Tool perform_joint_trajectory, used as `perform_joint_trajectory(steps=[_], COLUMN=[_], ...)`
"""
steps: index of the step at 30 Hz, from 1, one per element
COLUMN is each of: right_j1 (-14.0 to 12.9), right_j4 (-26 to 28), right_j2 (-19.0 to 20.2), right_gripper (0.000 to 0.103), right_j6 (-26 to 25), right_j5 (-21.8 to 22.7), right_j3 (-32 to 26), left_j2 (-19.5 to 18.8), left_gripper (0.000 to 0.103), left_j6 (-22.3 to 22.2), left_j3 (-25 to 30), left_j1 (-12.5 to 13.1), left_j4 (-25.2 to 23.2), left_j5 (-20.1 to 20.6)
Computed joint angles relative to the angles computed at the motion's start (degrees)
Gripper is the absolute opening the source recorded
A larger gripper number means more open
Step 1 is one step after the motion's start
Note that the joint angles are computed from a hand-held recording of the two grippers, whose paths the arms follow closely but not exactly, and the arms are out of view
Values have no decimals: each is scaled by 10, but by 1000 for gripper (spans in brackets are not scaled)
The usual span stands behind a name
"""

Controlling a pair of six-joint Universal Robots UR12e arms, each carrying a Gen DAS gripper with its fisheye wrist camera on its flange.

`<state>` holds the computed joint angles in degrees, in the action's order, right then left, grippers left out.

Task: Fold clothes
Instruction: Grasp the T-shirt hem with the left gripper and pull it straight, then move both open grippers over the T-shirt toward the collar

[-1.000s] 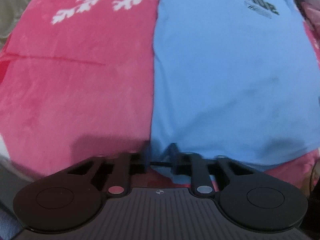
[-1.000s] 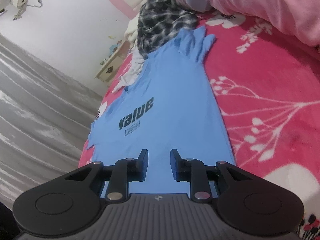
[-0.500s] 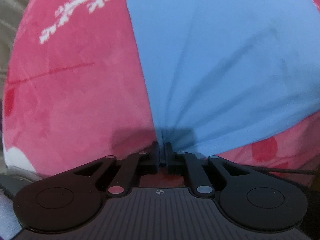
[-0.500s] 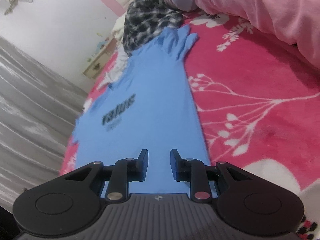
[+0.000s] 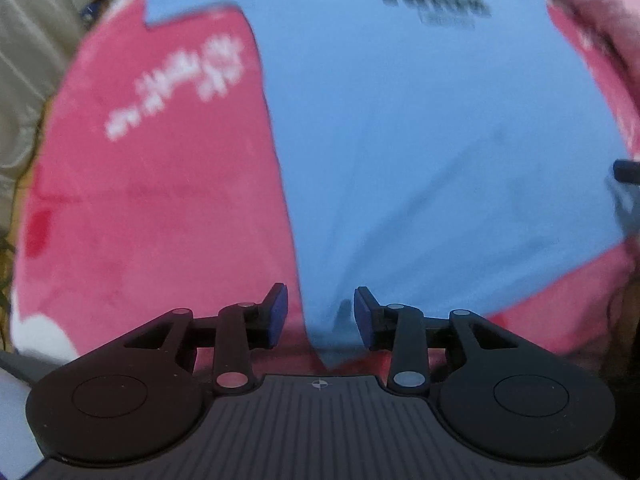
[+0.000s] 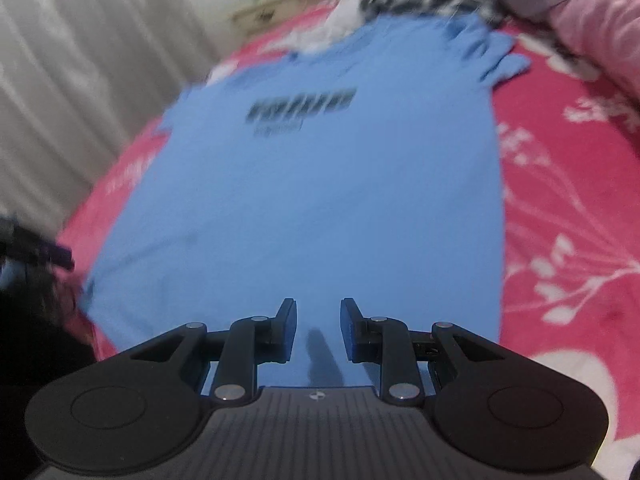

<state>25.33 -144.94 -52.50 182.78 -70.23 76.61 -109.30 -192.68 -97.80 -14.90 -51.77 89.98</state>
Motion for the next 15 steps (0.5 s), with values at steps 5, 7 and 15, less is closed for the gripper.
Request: perform_joint_trajectory(steps=[5,7,15], right_j1=[-2,-4,-4], right_j4=[69,86,57], right_j2=[-27,-39,-59], right_gripper=[23,24,25], right_j6=[-12,4,49], right_j5=[-32,-44,-79], right_j3=[26,36,51], left_j2=[5,9,4], left_gripper=[36,36,42], left_j6=[20,14,-1], left_j3=[0,1,13], left_j1=[0,5,16], left_j4=[-3,13,80], left_j5=[-3,-5,16])
